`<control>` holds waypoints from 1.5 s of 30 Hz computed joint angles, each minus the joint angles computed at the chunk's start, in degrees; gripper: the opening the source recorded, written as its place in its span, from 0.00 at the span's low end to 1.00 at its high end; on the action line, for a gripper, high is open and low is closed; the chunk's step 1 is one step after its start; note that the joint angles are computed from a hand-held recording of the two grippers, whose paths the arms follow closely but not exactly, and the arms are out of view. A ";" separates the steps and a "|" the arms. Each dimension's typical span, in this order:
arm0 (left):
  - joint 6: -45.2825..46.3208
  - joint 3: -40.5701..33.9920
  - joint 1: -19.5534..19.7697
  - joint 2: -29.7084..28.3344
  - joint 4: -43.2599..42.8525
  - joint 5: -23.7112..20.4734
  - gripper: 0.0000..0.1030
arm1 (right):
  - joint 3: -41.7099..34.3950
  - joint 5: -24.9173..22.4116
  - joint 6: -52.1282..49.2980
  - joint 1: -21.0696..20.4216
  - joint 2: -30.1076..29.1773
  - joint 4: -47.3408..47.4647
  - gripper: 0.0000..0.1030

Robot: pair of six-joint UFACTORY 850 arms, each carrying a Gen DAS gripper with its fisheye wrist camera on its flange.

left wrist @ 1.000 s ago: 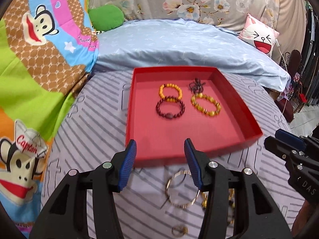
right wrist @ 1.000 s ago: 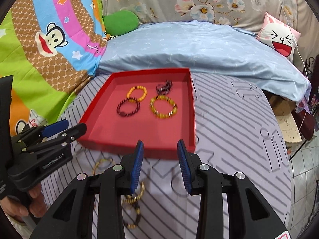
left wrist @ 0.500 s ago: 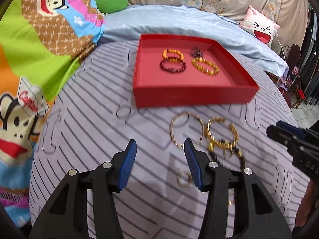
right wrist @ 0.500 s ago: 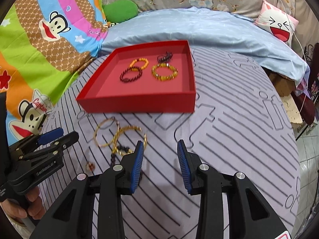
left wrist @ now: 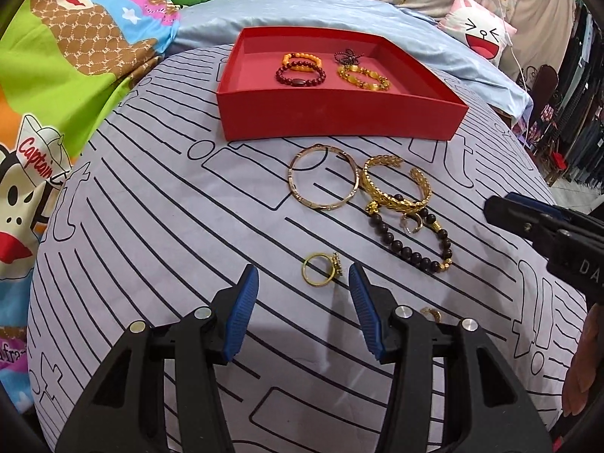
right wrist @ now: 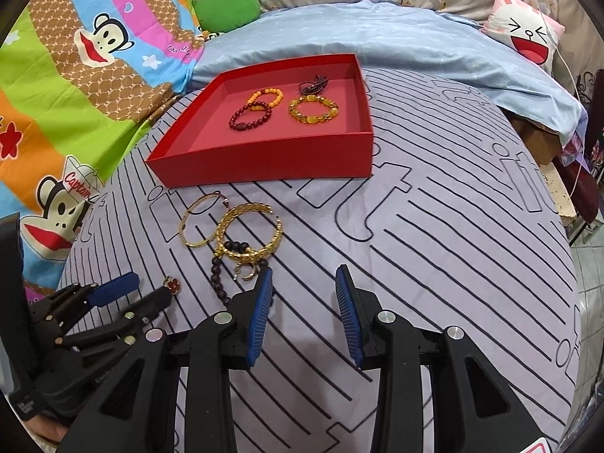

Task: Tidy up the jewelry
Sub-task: 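Move both open tools to the gold bangles lying on the sheet, then grasp the gold twisted cuff bangle with the right tool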

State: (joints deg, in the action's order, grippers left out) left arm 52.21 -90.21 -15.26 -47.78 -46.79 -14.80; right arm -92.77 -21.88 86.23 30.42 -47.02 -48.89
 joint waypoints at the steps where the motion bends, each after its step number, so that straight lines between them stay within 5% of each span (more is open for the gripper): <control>1: -0.24 -0.08 -0.03 -0.10 0.32 -0.06 0.46 | -0.63 0.11 -1.06 -0.01 -0.43 0.89 0.36; 13: -6.00 -1.53 0.95 -1.28 5.33 -0.03 0.47 | -12.92 -2.39 -16.36 0.00 -8.82 12.72 0.55; 29: -6.73 -4.02 1.64 -2.62 4.82 -2.46 0.50 | -22.82 -7.04 -21.96 -0.38 -15.52 16.34 0.56; 45: -6.58 -4.08 1.51 -2.70 4.36 -2.44 0.50 | -10.53 -3.52 -7.86 0.05 -7.79 4.76 0.54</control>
State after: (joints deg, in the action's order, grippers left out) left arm 45.63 -94.29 -13.75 -50.48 -42.43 -17.24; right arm -103.30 -25.40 78.37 30.47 -54.81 -44.13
